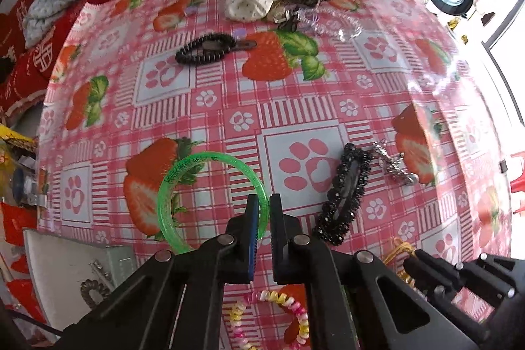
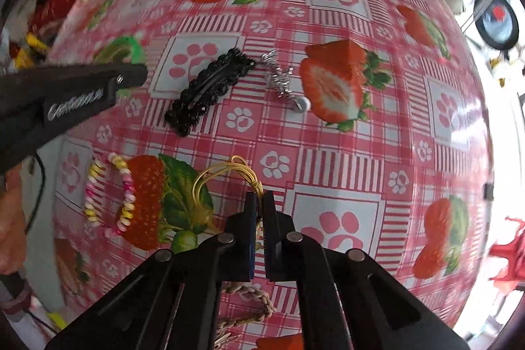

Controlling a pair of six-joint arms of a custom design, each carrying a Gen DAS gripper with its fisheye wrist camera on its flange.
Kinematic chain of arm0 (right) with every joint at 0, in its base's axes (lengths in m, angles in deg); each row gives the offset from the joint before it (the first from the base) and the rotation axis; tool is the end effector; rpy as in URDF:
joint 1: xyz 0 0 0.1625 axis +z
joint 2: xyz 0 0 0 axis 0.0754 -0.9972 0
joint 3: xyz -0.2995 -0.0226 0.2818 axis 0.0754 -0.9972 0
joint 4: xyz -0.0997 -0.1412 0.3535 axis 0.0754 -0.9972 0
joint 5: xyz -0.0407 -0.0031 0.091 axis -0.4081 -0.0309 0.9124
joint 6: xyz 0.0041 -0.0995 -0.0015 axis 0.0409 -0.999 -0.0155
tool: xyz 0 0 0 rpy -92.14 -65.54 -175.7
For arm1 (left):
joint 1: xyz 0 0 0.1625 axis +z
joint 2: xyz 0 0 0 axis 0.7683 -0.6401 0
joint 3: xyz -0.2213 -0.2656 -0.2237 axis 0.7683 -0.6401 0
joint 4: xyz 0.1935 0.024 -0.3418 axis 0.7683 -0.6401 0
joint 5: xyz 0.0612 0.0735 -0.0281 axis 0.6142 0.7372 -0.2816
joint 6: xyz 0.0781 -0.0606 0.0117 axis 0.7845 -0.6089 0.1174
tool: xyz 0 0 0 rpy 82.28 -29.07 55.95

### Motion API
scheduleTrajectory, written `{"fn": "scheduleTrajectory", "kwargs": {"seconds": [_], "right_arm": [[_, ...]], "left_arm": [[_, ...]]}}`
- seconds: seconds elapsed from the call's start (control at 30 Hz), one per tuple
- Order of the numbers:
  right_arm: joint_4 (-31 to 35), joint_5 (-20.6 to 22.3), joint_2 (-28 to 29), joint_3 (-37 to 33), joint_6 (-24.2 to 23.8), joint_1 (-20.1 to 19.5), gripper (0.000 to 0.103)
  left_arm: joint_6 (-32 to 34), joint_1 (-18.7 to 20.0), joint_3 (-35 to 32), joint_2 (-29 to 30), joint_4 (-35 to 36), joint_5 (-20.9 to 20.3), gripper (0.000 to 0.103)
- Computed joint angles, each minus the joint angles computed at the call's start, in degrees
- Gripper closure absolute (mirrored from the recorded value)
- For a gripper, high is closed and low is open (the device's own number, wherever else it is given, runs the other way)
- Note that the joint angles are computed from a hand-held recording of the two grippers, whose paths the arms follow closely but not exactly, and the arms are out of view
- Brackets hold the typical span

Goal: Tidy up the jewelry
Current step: 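Grasp the green bangle with the left tool while the right tool grasps the yellow hair tie, then carry the bangle and yellow tie into the white tray and open both tools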

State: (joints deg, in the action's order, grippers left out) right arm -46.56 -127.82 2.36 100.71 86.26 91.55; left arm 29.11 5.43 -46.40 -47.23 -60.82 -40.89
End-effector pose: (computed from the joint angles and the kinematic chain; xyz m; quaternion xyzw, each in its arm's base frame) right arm 0.1449 -0.7310 0.1854 0.0484 -0.9358 0.0837 0.3391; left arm -0.3067 -0.8027 0.0552 0.1838 0.9124 -0.0818 0.3564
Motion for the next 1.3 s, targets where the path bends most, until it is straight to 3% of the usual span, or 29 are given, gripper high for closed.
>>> {"fn": "scheduleTrajectory", "kwargs": {"seconds": [0.17,0.53,0.97,1.3], "right_arm": [[-2.2,4.9,-4.0,2.7,1.3,-1.2,0.100],[-3.2,8.6,-8.1,5.8,5.8,-0.9,0.100],[-2.4,10.7,-6.7,2.6,5.0,2.7,0.100],[1.7,17.0,-0.5,-5.0,2.3,7.4,0.100]], "left_arm": [[2.3,-1.4,7.1,-3.8,-6.0,1.2,0.091],[3.1,-3.6,18.6,-11.9,-13.8,0.7,0.091],[-1.5,-4.2,30.5,-23.1,-16.6,4.3,0.091],[-7.3,-2.8,41.0,-32.9,-15.1,9.5,0.091]]}}
